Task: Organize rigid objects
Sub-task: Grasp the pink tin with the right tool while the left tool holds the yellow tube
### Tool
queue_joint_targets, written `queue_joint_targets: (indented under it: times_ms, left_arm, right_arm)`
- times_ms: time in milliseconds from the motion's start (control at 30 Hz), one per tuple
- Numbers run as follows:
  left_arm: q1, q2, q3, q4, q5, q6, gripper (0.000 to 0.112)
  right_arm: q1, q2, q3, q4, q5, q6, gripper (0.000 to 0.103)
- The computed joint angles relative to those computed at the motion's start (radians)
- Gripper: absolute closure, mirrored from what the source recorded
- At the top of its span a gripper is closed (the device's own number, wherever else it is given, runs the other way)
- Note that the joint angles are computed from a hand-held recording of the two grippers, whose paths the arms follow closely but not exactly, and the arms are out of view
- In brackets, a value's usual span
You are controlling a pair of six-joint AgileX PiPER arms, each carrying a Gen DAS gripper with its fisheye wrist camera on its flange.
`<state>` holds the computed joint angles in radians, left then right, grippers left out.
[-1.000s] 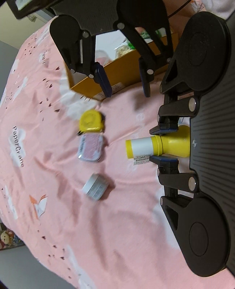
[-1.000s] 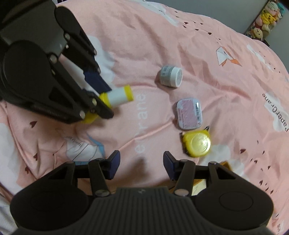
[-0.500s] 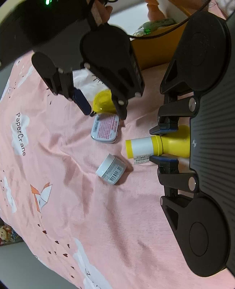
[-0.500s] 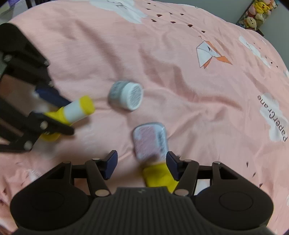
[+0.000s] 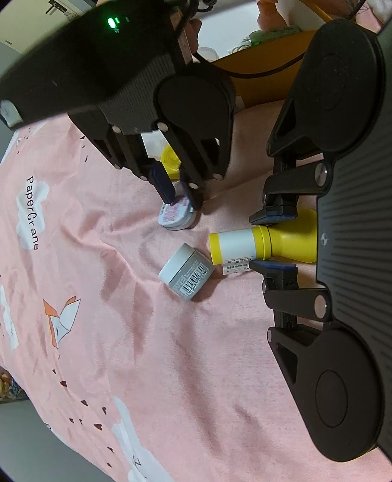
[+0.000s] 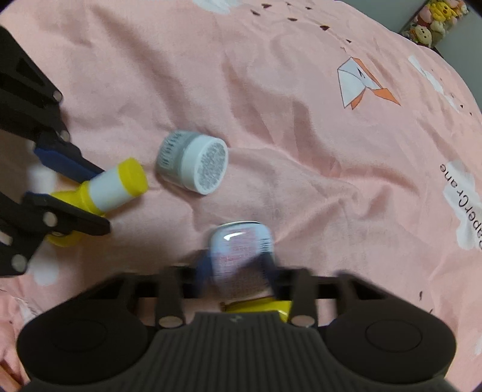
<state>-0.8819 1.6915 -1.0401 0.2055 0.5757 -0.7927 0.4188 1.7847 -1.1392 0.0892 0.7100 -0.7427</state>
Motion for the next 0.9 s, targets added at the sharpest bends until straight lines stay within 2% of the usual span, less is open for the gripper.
queue_joint_targets:
  times_ms: [67, 133, 200, 233, 267, 367, 567, 800, 833, 900]
  left_arm:
    - [-0.013, -0.010, 0.002, 0.018, 0.009, -0.021, 0.085]
    - [-0.025, -0.017, -0.001, 0.033, 0.020, -0.039, 0.085]
    - [-0.038, -0.023, -0.001, 0.048, 0.025, -0.052, 0.085]
    - [-0.044, -0.024, -0.003, 0.055, 0.030, -0.059, 0.085]
    - [-0.047, -0.023, -0.005, 0.059, 0.035, -0.066, 0.085]
    - [-0.048, -0.022, -0.007, 0.068, 0.039, -0.077, 0.085]
    - [-0.038, -0.008, -0.017, 0.063, 0.035, -0.060, 0.085]
    - [-0.040, -0.011, -0.016, 0.061, 0.047, -0.063, 0.085]
    - [-0.042, -0.013, -0.020, 0.062, 0.054, -0.065, 0.085]
    - [-0.046, -0.016, -0.019, 0.065, 0.055, -0.069, 0.085]
  right_arm:
    - [-0.004, -0.028, 0.011, 0.008, -0.002, -0.007, 0.088]
    - [-0.009, -0.046, 0.010, 0.024, 0.023, -0.019, 0.089]
    - [-0.014, -0.049, 0.008, 0.033, 0.039, -0.021, 0.081]
    - [-0.015, -0.053, 0.020, 0.032, 0.030, -0.020, 0.067]
    - [-0.016, -0.052, 0.027, 0.027, 0.022, -0.020, 0.059]
    - [-0.023, -0.036, 0.037, 0.013, -0.010, -0.004, 0.056]
    - [-0.040, 0.042, -0.021, 0.042, -0.004, 0.002, 0.055]
    - [-0.053, 0.039, -0.015, 0.064, -0.007, -0.023, 0.056]
    - [-0.052, 0.038, -0.014, 0.062, -0.010, -0.025, 0.054]
    - [-0.046, 0.033, -0.003, 0.052, -0.029, -0.020, 0.040]
